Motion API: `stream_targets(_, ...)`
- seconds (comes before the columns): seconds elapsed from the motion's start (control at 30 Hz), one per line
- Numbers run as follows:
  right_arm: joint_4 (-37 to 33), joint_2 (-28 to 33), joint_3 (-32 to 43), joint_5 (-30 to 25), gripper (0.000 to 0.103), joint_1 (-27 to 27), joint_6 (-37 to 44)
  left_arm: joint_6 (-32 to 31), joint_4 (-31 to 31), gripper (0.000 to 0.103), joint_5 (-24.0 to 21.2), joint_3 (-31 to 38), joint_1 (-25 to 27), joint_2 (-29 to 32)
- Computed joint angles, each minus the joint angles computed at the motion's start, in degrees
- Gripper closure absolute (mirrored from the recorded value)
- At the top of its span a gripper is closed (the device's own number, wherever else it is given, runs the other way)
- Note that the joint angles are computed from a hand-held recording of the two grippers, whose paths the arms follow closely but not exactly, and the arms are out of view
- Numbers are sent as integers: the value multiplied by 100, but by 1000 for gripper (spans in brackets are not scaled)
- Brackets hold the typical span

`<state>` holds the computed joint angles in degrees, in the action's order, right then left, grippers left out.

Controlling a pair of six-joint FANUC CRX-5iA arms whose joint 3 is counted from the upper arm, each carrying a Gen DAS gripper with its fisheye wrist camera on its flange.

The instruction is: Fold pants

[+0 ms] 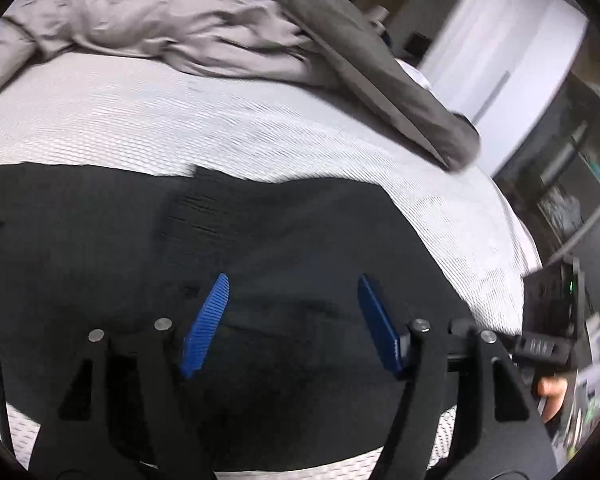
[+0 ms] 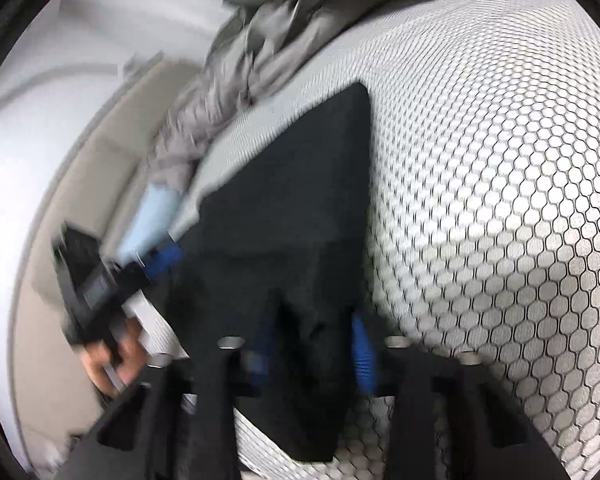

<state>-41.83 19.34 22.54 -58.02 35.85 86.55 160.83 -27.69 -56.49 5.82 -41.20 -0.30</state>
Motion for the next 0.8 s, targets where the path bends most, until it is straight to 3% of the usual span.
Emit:
stream_targets(0.13, 472, -88, -7, -200, 88, 176, -71, -466, 192, 39, -76, 534, -101, 623)
stream_targets(0.23, 1025, 32, 146, -895, 87, 347, 263, -780, 234, 39, -232, 929, -250, 978)
stream_targets(0.3, 896, -23, 164, -975, 79, 257, 507, -1035, 269, 39, -201, 1148, -356, 1178)
stream_targets(0.37, 787, -114, 114, -924, 70, 149, 495, -1405, 327, 36, -212, 1443, -517, 1441)
stream_targets(0.5, 794, -184, 66, -528, 68, 83, 265, -2153, 704, 33, -353, 2031, -669, 2100)
stream_targets(0.6, 731, 89, 367, -694, 68, 112, 207, -2508, 116, 29, -1421, 3116, -1016, 2923)
stream_targets(0.63, 884, 191, 470, -738, 68, 190, 133, -2559, 29, 29, -1524, 3229, -1059, 3008)
stream_targets(0.8, 1529, 725, 1018, -721, 71, 486, 82, -2695, 463, 29, -1276, 3102, -849, 2977)
